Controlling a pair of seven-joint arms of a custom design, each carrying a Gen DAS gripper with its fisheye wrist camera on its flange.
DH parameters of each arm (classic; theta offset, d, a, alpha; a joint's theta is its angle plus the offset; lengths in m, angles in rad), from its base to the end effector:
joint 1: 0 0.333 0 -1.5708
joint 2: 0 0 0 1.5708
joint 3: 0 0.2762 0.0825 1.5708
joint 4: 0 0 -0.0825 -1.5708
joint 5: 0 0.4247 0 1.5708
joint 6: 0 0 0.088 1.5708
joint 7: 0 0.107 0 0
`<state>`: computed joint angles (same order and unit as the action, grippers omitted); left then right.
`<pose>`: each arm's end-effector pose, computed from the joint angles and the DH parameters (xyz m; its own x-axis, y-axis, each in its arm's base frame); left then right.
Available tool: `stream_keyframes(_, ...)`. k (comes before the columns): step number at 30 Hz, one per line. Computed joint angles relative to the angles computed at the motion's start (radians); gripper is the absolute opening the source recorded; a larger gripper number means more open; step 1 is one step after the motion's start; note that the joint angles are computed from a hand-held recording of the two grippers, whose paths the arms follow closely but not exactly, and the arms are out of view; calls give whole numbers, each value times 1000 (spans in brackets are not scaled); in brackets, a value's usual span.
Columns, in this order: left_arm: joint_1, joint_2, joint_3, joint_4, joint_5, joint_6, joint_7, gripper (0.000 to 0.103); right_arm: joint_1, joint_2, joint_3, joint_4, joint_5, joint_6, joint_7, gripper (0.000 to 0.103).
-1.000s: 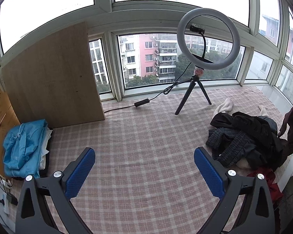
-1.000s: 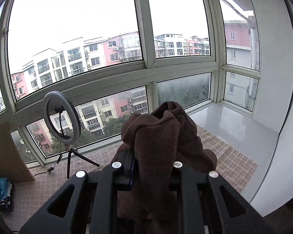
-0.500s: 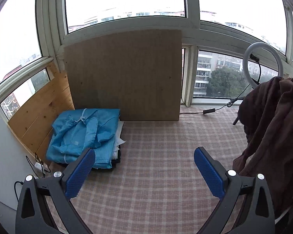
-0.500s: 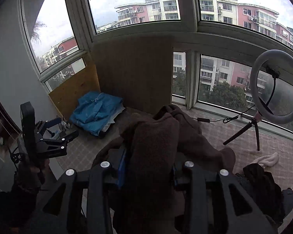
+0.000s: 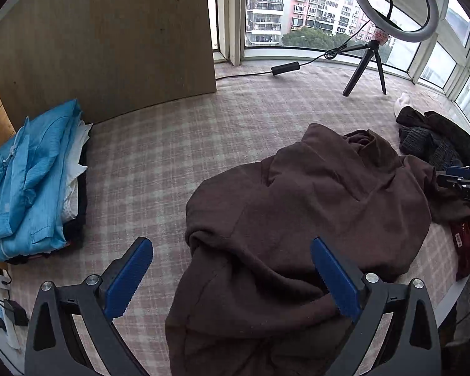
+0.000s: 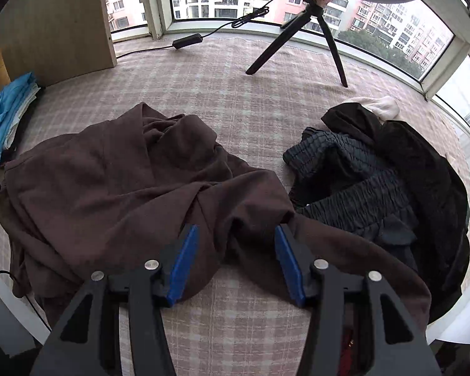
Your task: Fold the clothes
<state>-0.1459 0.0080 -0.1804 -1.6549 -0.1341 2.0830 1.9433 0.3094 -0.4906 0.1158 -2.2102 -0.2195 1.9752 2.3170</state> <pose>0.6034 -0.2109 0.5904 -0.6073 -0.7942 -0.0215 -0.7135 0.5572 -0.4248 0.4479 0.1935 0.5534 -0.2697 -0.9622 0.0368 -0.9036 0.2397 -0.3551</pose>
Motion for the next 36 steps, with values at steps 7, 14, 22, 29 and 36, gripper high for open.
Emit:
stream_keyframes(7, -38, 114, -13, 76, 124, -14, -19, 82, -33, 29, -48, -8, 48, 95, -6, 51)
stream_keyframes(14, 28, 24, 12, 9, -189, -95, 87, 28, 30, 272, -27, 234, 174, 183, -109, 53)
stream_keyframes(22, 28, -196, 40, -225, -377, -76, 217, 23, 96, 629, 27, 647, 225, 73, -159, 55)
stream_keyframes(29, -13, -321, 73, -370, -480, -112, 337, 22, 116, 691, 33, 700, 289, 51, -89, 58)
stream_keyframes(36, -27, -358, 86, -398, -477, -170, 392, 22, 133, 610, 42, 565, 277, 116, -89, 26)
